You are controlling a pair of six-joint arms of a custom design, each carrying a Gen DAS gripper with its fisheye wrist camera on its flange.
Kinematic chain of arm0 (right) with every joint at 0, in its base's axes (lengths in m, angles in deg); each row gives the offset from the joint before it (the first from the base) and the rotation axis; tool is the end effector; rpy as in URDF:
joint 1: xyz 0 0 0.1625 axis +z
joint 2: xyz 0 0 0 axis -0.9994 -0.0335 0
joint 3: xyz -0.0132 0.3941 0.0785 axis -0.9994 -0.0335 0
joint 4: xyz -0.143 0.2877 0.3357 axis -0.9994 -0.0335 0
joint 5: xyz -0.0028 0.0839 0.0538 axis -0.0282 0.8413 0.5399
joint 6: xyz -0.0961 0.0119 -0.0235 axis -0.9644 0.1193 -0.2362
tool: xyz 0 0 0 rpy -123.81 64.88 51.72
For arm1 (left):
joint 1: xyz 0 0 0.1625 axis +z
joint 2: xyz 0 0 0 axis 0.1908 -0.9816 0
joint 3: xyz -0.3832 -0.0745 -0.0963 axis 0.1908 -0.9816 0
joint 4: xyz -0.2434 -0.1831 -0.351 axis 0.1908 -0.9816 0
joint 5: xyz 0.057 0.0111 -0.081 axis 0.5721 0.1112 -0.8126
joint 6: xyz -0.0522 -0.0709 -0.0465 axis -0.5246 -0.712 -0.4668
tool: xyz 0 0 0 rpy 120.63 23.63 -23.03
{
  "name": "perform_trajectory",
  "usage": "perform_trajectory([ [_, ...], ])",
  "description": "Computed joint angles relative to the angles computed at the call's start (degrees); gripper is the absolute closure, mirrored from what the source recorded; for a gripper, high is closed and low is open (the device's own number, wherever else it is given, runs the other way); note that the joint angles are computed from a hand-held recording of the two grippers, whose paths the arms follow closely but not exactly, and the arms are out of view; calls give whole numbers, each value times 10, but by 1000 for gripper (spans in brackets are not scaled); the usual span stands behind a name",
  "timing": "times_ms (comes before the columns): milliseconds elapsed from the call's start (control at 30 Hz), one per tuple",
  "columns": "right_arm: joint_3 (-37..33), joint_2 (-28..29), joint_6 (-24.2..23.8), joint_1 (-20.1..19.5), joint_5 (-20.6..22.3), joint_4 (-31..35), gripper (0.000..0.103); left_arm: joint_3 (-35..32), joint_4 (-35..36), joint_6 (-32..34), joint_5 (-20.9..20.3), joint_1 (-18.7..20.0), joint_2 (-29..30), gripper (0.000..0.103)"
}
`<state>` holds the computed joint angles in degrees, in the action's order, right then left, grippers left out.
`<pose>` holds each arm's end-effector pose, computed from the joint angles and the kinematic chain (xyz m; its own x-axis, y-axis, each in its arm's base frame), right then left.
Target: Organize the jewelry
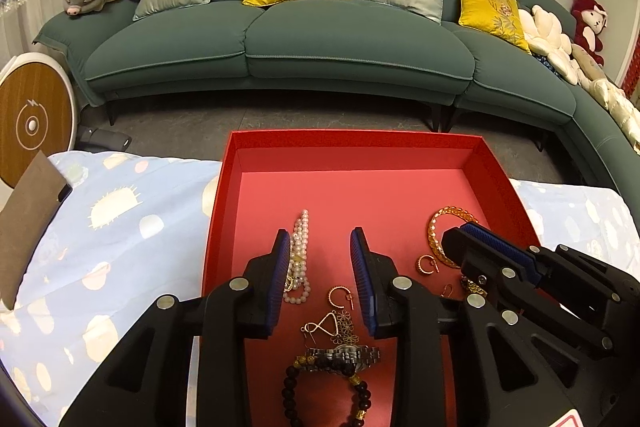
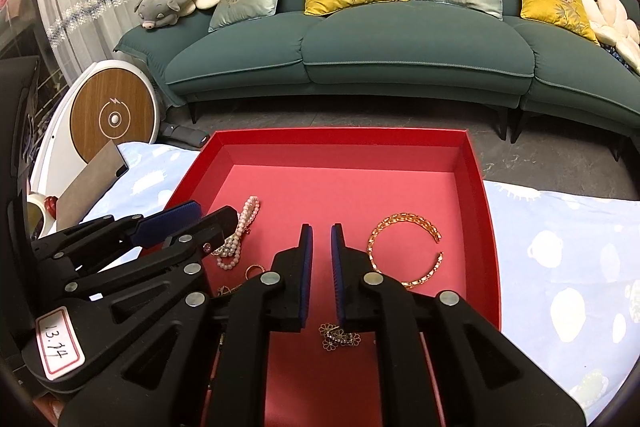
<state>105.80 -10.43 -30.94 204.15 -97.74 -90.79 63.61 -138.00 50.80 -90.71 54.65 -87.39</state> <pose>0.4398 -0.6880 -0.0447 -0.7352 -0.4683 0.4901 -0.6543 0.6790 -0.3328 -0.0632 -0.6545 0.3472 -0.7439 -0.1674 -0.6470 0.3409 0.7376 -0.5828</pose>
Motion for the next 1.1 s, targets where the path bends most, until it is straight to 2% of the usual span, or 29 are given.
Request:
perform_trajectory([
  [233, 27, -32, 9, 18, -25, -3, 89, 10, 26, -18, 31, -38, -27, 74],
  [400, 61, -71, 19, 44, -43, -6, 86, 40, 64, -67, 50, -78, -79, 74],
  [533, 108, -107, 25, 65, -63, -27, 80, 77, 97, -88, 93, -116, -121, 74],
  [733, 194, -166, 45, 86, -74, -38, 77, 137, 188, -158, 124, -166, -192, 74],
  [833, 232, -188, 47, 95, -86, -58, 69, 169, 238, -213, 128, -184, -230, 74],
  [933, 272, -208, 54, 100, -90, -78, 64, 189, 293, -268, 125, -198, -260, 74],
  [1100, 323, -235, 85, 99, -90, -89, 62, 221, 351, -312, 149, -227, -287, 74],
])
